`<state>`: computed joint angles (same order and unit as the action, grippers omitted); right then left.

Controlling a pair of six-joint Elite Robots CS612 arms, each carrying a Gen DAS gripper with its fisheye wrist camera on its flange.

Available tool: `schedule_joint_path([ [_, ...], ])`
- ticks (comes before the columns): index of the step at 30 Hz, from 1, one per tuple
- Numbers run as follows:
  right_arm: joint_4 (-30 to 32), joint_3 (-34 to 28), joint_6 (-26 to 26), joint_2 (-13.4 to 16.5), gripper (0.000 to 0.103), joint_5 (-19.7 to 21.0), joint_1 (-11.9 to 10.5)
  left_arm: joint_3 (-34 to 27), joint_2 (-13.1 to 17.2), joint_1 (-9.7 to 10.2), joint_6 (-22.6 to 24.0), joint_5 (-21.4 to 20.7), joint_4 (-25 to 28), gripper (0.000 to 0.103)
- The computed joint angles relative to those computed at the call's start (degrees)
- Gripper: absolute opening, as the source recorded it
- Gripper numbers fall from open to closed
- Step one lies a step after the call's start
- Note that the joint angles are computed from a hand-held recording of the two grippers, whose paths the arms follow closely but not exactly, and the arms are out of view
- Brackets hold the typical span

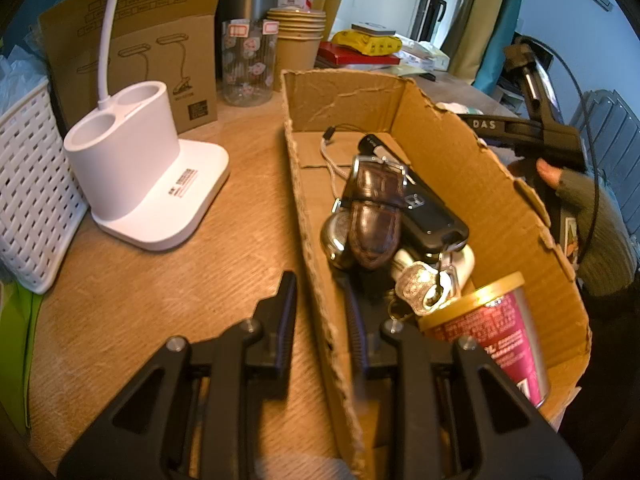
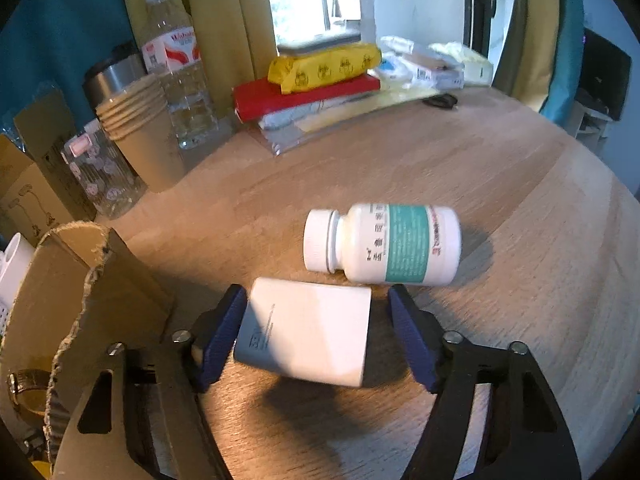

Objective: Organize rigid objects
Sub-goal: 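Close the right gripper on the white charger, then lift the charger with the right gripper and carry it over the box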

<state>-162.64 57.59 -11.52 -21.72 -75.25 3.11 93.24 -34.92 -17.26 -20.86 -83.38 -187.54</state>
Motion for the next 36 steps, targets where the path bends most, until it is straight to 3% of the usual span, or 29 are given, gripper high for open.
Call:
schedule_joint_path([
  [2, 0.40, -0.12, -0.90, 0.03, 0.062, -0.52, 0.16, -0.03, 0.03, 0.00, 0.01, -0.01, 0.01, 0.026],
  [8, -0.59, 1.14, -1.34, -0.49, 0.060, 1.06, -0.03, 0.00, 0.00, 0.01, 0.01, -0.03, 0.00, 0.026],
  [22, -10.50, 7.18, 1.50, -2.96, 0.059, 7.99, -1.48, -0.01, 0.00, 0.03, 0.01, -0.04, 0.01, 0.027],
  [36, -16.62, 12.11, 0.16, -6.10, 0.059, 14.06, -1.36, -0.02, 0.00, 0.04, 0.02, -0.06, 0.01, 0.027],
])
